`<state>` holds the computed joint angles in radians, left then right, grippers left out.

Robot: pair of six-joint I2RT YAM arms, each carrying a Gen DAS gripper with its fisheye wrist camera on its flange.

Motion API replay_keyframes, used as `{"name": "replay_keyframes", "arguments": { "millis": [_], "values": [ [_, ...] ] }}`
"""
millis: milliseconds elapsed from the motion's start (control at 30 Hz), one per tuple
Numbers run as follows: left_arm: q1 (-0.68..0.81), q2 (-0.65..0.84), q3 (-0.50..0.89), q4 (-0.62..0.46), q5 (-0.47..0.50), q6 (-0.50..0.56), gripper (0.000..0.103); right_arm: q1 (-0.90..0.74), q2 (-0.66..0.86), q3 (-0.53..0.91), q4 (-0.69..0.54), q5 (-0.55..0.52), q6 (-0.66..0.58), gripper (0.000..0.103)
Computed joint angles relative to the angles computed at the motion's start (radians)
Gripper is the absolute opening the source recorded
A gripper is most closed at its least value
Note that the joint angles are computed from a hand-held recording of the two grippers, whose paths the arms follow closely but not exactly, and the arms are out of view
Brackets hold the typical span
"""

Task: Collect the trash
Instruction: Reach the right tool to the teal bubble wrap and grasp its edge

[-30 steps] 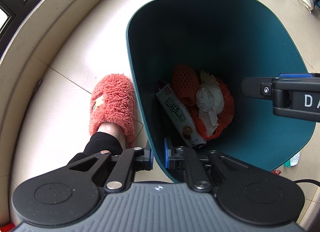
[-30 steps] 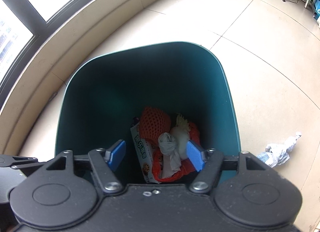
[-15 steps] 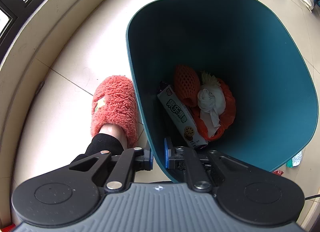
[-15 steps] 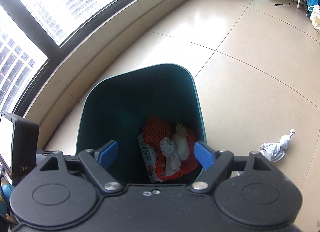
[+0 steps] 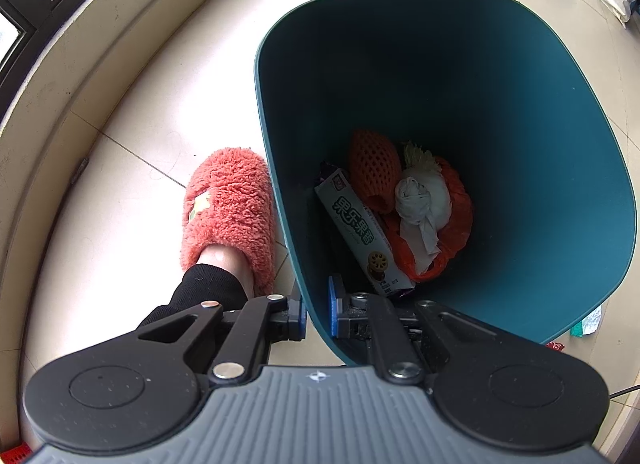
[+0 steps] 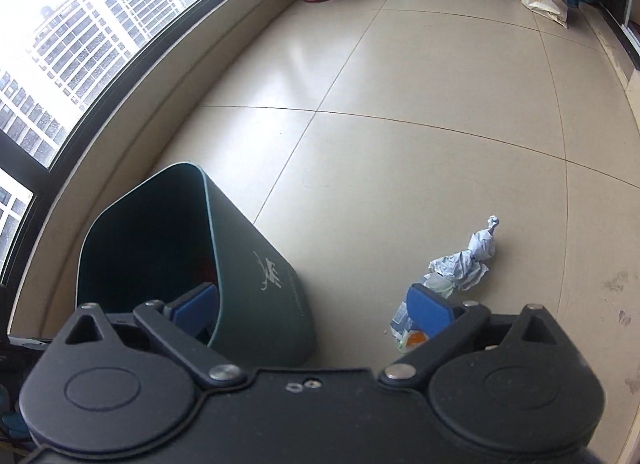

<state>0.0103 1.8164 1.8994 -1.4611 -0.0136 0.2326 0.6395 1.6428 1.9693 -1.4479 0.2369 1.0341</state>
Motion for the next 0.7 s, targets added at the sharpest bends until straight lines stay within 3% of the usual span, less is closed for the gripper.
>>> {"name": "replay_keyframes", "arguments": {
  "millis": [267, 400, 533, 700],
  "values": [
    [-0.004, -0.012, -0.021, 0.021, -0.017, 0.006, 0.010, -0.162, -0.294, -0.602, 0.138, -0.104, 0.158, 0.101],
    [-0.008, -0.014, -0.025, 0.022, -0.022, 0.002, 0.010, -0.192, -0.371, -0.815, 0.221, -0.160, 0.216, 0.099],
    [-0.016, -0.019, -0.036, 0.032, -0.034, 0.001, 0.010, -0.188, -0.358, -0.956, 0.314, -0.189, 0.200, 0.099],
    [-0.018, -0.016, -0.028, 0.024, -0.034, 0.000, 0.010, -0.145, -0.238, -1.011, 0.354, -0.215, 0.062, 0.099]
  ]
}}
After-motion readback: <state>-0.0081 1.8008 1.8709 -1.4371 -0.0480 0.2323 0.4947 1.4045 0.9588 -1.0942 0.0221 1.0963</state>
